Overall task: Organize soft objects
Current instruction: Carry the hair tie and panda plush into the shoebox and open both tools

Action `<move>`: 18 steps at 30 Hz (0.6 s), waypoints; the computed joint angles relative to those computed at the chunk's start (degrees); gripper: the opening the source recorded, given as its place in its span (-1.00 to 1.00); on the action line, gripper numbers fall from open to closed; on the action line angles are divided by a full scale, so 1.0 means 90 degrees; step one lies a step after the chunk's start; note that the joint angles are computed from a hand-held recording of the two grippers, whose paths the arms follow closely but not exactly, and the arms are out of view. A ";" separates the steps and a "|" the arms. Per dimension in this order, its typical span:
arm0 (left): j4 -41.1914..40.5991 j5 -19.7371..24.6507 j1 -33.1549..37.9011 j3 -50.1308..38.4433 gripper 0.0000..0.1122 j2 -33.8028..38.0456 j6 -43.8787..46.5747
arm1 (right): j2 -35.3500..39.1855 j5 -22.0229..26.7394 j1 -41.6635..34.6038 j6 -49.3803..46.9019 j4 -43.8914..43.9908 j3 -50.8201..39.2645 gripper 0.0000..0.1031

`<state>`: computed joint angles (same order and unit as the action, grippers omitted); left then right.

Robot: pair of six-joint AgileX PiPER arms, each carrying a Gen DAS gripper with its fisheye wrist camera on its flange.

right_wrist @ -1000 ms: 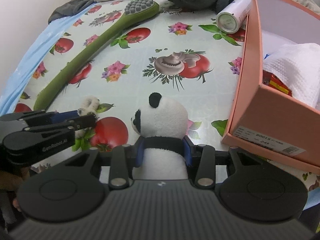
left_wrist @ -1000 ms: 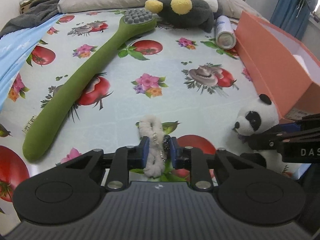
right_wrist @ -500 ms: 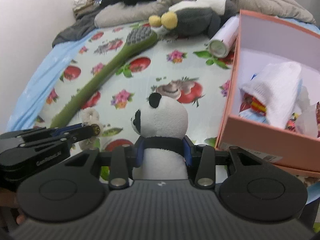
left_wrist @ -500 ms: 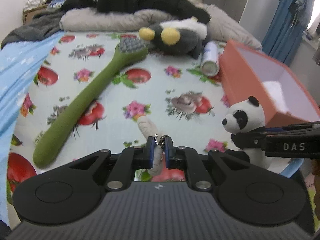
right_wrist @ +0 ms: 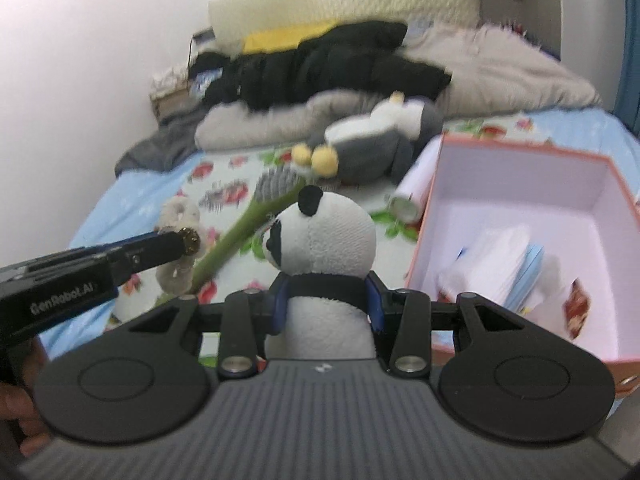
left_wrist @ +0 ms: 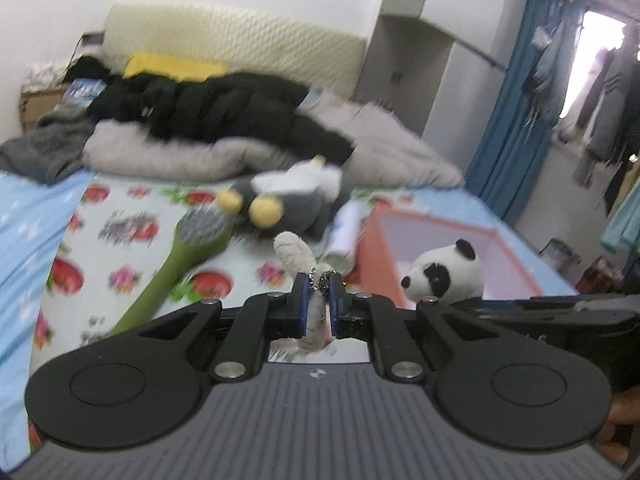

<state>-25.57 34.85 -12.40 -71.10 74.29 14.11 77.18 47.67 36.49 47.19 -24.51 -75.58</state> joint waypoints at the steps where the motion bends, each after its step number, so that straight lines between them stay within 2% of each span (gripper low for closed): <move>1: -0.0016 0.0016 -0.0073 -0.0153 -0.78 0.0030 -0.0051 | -0.0074 0.0060 -0.0015 0.0002 -0.0084 -0.0059 -0.18; 11: 0.0451 0.0015 -0.1176 -0.1577 -0.78 0.0741 -0.0883 | -0.0744 0.0408 -0.0520 -0.0150 -0.0528 -0.0242 -0.18; 18: 0.0658 0.0114 -0.1794 -0.2549 -0.78 0.1687 -0.1205 | -0.1017 0.0069 -0.1617 -0.0812 0.0029 0.0013 -0.18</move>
<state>-19.65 35.88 -28.54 -94.04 89.48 3.26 68.03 48.29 21.94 39.89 -24.25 -75.46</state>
